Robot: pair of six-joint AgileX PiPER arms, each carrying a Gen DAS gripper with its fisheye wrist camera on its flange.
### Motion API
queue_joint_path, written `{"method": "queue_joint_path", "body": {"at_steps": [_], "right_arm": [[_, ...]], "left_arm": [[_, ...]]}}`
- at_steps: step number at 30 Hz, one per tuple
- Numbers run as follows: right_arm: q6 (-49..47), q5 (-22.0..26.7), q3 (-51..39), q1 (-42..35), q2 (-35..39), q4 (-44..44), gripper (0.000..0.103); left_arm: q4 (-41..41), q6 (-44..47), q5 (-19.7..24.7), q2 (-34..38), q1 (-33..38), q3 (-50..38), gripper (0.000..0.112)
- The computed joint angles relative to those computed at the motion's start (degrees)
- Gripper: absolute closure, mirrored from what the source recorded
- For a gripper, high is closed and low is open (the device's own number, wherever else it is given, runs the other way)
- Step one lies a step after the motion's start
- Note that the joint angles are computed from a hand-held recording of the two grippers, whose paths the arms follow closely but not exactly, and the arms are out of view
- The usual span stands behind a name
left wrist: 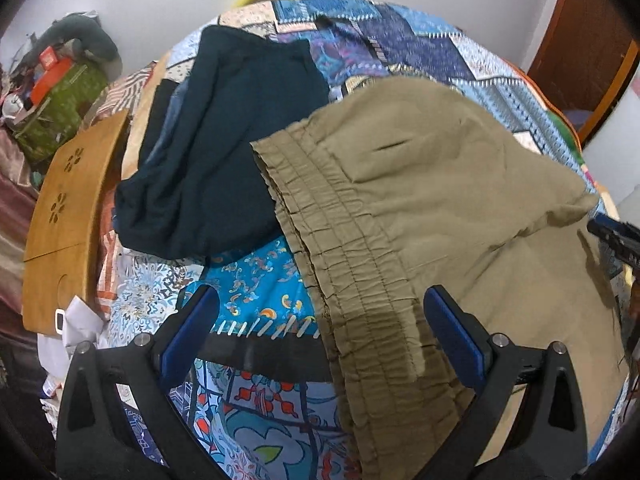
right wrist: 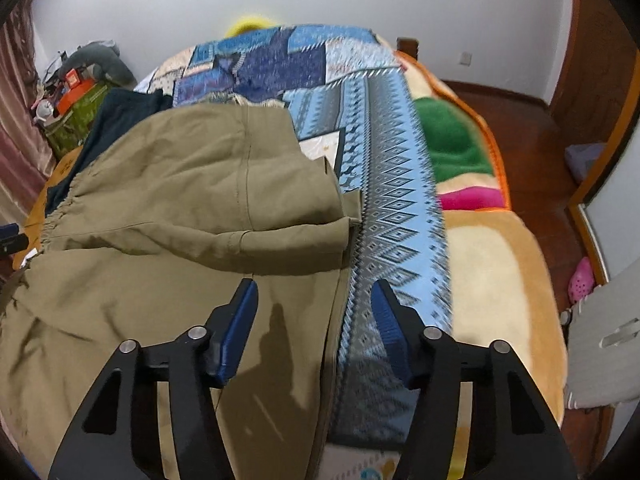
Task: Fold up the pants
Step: 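Lower both grippers to the khaki pants, left at the waistband, right at the leg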
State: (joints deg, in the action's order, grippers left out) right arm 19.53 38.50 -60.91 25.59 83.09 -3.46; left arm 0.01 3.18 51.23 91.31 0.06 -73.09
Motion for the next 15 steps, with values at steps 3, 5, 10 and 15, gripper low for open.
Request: {"method": "queue_joint_path", "body": {"at_steps": [3, 5, 10, 15], "right_arm": [[3.26, -1.36, -0.22, 0.93, 2.01, -4.29, 0.054], [2.92, -1.32, -1.12, 1.38, 3.28, -5.35, 0.054], [3.19, 2.64, -4.07, 3.58, 6.66, -8.85, 0.053], [6.85, 4.13, -3.95, 4.48, 6.56, -14.16, 0.086]], "left_arm": [[-0.31, 0.56, 0.16, 1.20, -0.46, -0.20, 0.009], [-1.30, 1.33, 0.11, 1.85, -0.68, -0.02, 0.009], [-5.53, 5.14, -1.03, 2.46, 0.45, 1.05, 0.018], [-9.38, 8.69, -2.47, 1.18, 2.03, 2.83, 0.037]]}}
